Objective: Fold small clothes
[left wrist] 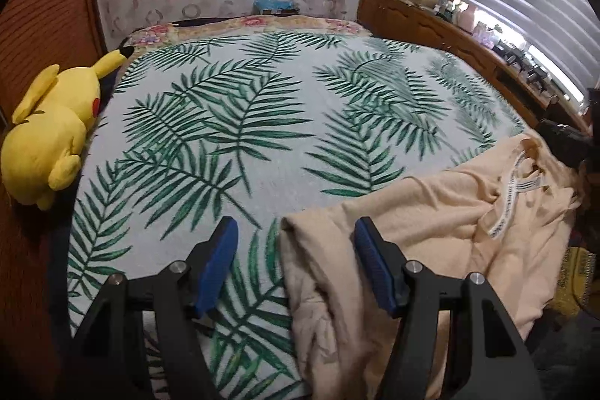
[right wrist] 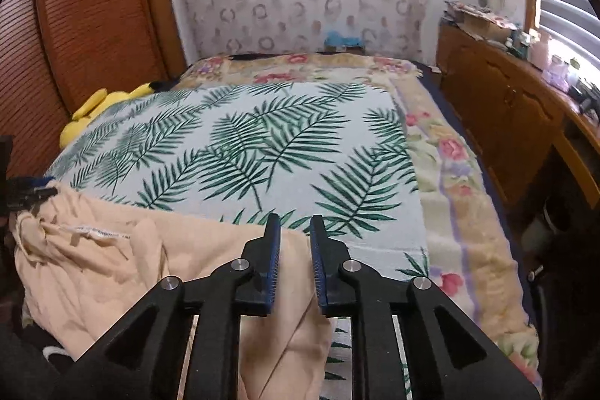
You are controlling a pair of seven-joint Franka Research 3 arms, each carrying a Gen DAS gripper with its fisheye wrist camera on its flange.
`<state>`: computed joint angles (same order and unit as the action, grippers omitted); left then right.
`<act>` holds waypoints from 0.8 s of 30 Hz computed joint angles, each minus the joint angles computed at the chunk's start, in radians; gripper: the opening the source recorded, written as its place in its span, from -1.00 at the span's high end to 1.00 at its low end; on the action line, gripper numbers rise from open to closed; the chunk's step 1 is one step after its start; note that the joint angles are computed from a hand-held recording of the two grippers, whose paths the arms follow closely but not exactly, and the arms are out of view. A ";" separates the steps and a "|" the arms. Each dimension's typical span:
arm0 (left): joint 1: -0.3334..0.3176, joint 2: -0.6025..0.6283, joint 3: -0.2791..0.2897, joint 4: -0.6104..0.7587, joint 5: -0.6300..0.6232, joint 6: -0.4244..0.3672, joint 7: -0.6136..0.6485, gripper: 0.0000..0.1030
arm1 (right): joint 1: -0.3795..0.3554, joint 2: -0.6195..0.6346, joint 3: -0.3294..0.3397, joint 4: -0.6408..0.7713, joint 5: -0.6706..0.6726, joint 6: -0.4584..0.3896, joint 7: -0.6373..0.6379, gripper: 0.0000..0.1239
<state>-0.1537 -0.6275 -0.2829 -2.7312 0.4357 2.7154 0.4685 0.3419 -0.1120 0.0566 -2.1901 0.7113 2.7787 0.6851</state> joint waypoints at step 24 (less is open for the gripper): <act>-0.028 0.021 0.003 0.022 0.008 -0.008 0.004 0.20 | -0.038 0.055 0.011 0.054 -0.054 -0.191 -0.026 0.75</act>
<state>-0.1819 -0.6068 -0.2800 -2.7096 0.4436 2.7072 0.4723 0.3042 -0.0567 0.0677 -2.1359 0.6570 2.5878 0.6595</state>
